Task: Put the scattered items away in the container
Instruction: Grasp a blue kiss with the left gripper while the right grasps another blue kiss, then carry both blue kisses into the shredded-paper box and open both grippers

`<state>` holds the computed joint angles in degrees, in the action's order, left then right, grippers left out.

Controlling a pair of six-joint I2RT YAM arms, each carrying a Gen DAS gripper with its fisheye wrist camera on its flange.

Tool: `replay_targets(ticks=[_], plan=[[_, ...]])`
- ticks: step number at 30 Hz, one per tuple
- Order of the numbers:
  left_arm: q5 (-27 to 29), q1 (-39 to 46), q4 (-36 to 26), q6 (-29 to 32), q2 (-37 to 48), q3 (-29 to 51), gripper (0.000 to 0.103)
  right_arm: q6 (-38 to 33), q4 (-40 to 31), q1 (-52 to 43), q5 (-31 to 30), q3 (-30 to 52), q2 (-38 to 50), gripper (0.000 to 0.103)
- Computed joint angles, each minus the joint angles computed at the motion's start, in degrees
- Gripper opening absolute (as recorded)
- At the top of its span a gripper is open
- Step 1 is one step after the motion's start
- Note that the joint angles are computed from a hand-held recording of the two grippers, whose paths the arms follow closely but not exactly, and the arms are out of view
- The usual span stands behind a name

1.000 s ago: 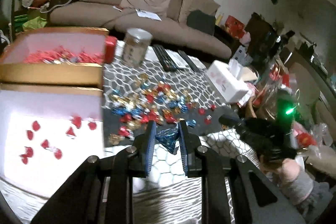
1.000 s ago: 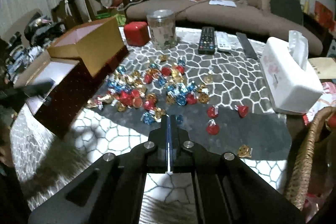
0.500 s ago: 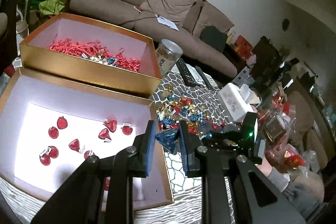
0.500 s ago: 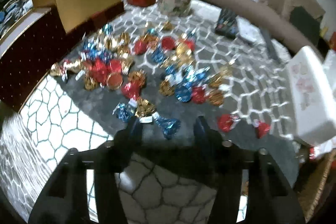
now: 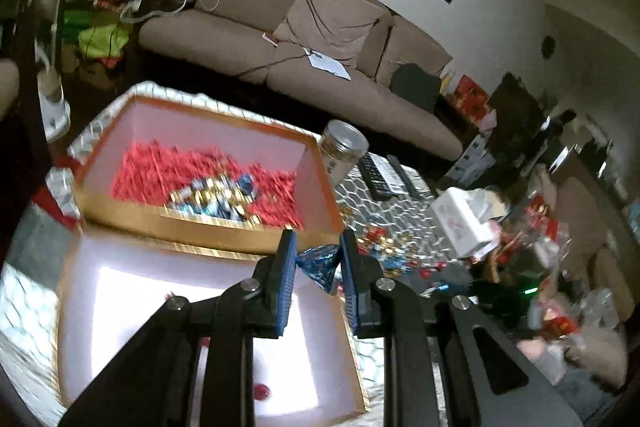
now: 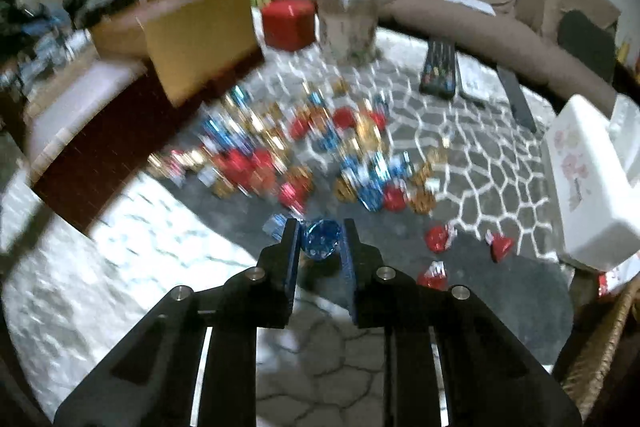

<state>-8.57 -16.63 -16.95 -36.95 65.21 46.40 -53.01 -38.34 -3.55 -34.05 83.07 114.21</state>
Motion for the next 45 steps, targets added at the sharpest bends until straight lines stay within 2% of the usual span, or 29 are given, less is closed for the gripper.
replay_targets(ticks=[5, 9, 14, 17, 22, 31, 33, 35, 36, 37, 38, 39, 45], plan=[[4.71, 7.11, -1.67, 5.02, 5.38, 4.67, 0.022, 4.58, -7.99, 4.6, -7.34, 6.0, -4.48, 0.019], [9.51, 13.86, -3.37, 9.22, 10.54, 9.17, 0.022, 11.93, -12.29, 13.02, -10.06, 15.31, -2.98, 0.019], [11.69, 20.26, -5.66, 13.89, 17.38, 14.22, 0.022, 22.87, -15.6, 23.88, -8.51, 32.34, 8.28, 0.019], [12.21, 22.39, -5.23, 15.23, 19.42, 14.6, 0.022, 28.58, -14.53, 28.12, -6.33, 38.91, 14.15, 0.019], [14.79, 25.94, -3.25, 15.61, 21.77, 13.57, 0.022, 33.37, -13.03, 31.84, -3.53, 44.5, 20.33, 0.019], [15.11, 28.42, -3.38, 17.01, 26.51, 15.3, 0.022, 37.2, -12.83, 34.07, -2.46, 51.37, 26.59, 0.019], [15.66, 28.67, -3.58, 16.35, 27.04, 15.92, 0.026, 37.6, -13.17, 34.66, -1.99, 52.6, 27.35, 0.019], [17.6, 29.03, -3.51, 15.45, 27.27, 16.5, 0.039, 37.77, -13.51, 35.11, -1.69, 53.28, 27.67, 0.019], [18.09, 29.0, -3.77, 15.05, 27.39, 16.96, 0.041, 37.94, -13.58, 35.4, -1.54, 53.68, 27.94, 0.019], [17.47, 28.65, -3.86, 14.82, 27.32, 17.17, 0.046, 38.12, -13.59, 35.66, -1.48, 54.0, 28.19, 0.019], [16.13, 28.07, -4.21, 14.73, 26.97, 17.46, 0.057, 38.2, -13.27, 35.85, -1.39, 53.49, 27.9, 0.019], [14.32, 27.52, -4.42, 14.69, 26.38, 17.45, 0.06, 38.17, -12.78, 35.94, -1.34, 52.67, 27.45, 0.019], [13.12, 27.77, -1.96, 14.14, 16.63, 11.64, 0.065, 38.1, -13.37, 36.56, -0.88, 54.03, 28.22, 0.019]])
